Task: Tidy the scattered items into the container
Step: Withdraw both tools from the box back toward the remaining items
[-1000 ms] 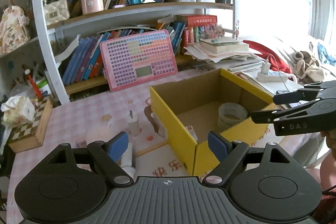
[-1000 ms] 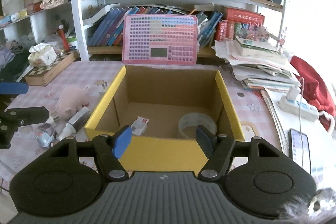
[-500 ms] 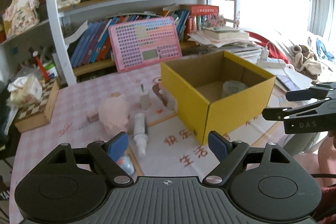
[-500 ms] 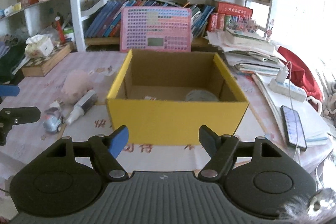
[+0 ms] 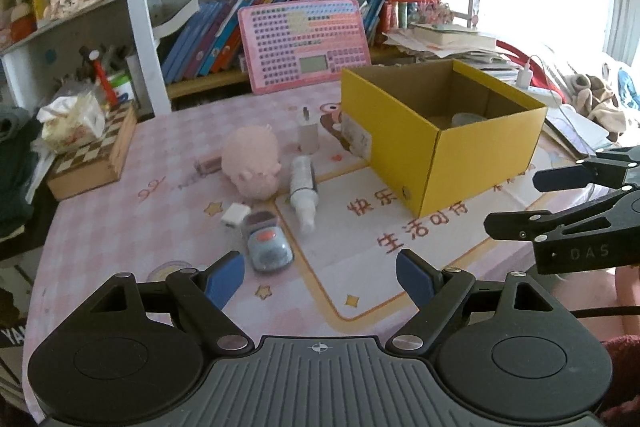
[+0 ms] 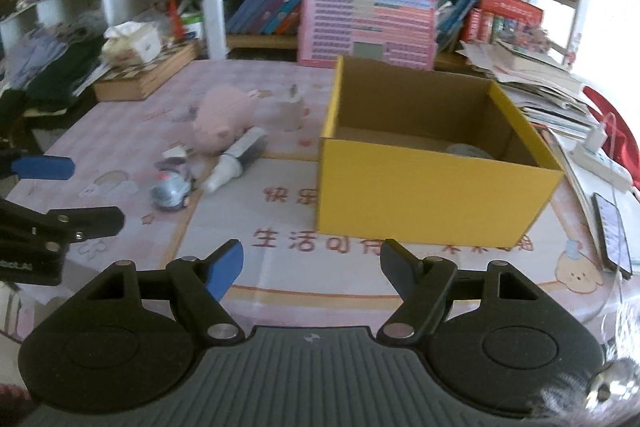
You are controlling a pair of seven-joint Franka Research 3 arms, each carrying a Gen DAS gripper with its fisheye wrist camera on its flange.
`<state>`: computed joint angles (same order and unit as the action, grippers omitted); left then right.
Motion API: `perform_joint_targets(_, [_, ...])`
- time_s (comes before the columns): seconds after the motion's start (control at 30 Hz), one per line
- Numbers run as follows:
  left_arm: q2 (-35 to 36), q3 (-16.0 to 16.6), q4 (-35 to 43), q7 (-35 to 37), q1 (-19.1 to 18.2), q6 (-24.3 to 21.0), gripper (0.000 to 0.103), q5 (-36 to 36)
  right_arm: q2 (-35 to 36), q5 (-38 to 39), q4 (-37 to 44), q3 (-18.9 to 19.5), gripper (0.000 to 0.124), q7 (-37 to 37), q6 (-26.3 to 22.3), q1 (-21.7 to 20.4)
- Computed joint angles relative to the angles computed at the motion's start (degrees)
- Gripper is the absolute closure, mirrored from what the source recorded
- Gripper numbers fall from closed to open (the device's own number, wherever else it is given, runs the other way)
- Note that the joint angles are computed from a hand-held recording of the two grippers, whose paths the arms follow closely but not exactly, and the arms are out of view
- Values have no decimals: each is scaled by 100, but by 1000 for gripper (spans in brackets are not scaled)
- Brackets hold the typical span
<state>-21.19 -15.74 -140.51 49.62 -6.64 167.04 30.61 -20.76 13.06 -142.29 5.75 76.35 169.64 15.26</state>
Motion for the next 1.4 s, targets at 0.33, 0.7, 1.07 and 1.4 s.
perform_joint_targets(0.33, [-112,232,-236,311,-153,-27,18,-338,87,-135,89,140,50,11,-110,113])
perform_joint_targets(0.7, [-260,234,-395,387,-104,-44,17,-519,218,-86,259,88,50,-194,-311,327])
perform_joint_targets(1.07, [-135,239,-326,314,-59,-145,18,-612,519,212,583,-52,55,-847,-512,579])
perform_joint_targets(1.4, [267,277,-29,231,79,-172,19,-467,1262,527,1354,-59,66,-1414,-503,622])
